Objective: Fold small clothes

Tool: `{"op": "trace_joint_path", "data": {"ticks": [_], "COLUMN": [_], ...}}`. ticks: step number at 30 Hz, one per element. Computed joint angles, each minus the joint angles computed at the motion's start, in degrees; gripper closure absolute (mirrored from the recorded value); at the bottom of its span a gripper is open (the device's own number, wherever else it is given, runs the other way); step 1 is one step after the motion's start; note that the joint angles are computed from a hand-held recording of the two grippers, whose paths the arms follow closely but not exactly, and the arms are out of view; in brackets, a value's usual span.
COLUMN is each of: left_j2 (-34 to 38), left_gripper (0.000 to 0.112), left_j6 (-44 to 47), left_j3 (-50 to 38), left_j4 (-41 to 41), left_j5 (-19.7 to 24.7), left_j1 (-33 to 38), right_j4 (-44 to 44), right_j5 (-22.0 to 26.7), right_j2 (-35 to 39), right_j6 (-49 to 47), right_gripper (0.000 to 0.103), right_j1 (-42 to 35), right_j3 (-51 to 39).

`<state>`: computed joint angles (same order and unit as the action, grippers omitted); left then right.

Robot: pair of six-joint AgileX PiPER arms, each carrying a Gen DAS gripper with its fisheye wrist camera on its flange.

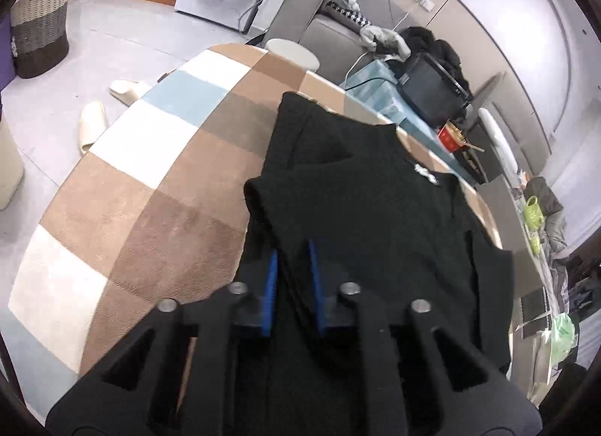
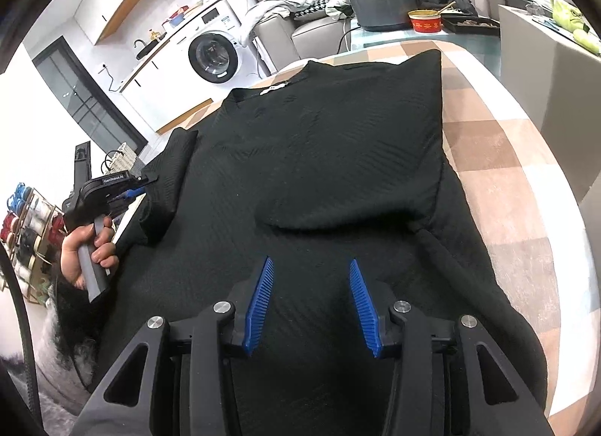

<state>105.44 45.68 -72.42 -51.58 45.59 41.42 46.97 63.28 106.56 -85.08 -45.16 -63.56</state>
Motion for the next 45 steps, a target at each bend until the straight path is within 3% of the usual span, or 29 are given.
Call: {"op": "trace_joint_path", "data": {"ticks": [3,6,7,10,11,17,20,22,29,38,45], "left_j2": [-3.90,-6.36,-6.52,-9.10,-9.90,-12.46,-16.83,-16.77,-17.20,-19.21,-22.33], "left_gripper": [0.102,0.101,0.095,0.053,0.051,0.050,0.050,0.050,0.050,0.050,0.050], "left_j6": [5.40,10.65,10.52,9.15,10.63,9.57,13.67,14.52,25.60,35.89,43.49], "left_j3": [4.02,4.97,4.32,5.11,6.14,9.76,16.81,18.01,22.20,26.14,28.62], "left_j4": [-5.12,-11.12,-10.76,-7.22,-7.89,-2.88,0.10,1.36,4.89,9.54,12.20], "left_j5": [-0.99,4.89,6.03,6.12,4.63,1.30,-0.58,-0.96,4.53,13.04,18.15], "left_j1": [-1.83,-4.25,-5.81,-10.83,-11.39,-7.63,0.12,3.36,19.70,34.21,43.82], "right_j4": [0.08,-0.04,-0.05,-0.15,-0.21,-0.01,-0.09,-0.26,-2.91,-7.24,-9.39], "right_j5": [-0.04,-0.26,-0.51,-0.95,-0.97,-0.76,-1.75,-2.26,-4.21,-4.45,-3.74], "right_j2": [0.00,-0.04,-0.12,-0.36,-0.54,-1.17,-1.38,-1.24,-1.31,-2.76,-4.26], "right_j6": [0.15,0.21,0.25,0.57,0.58,-0.49,-0.99,-0.65,0.16,-3.70,-8.53], "right_gripper": [0.059,0.059,0.059,0.059,0.059,0.056,0.056,0.050,0.048,0.047,0.039], "right_j1": [-0.25,-0.03,0.19,0.51,0.56,-1.54,-2.48,-3.10,-5.66,-12.42,-18.58], "right_j3": [0.02,0.03,0.14,0.38,0.44,0.24,0.05,-0.38,-1.61,0.38,0.74]}}
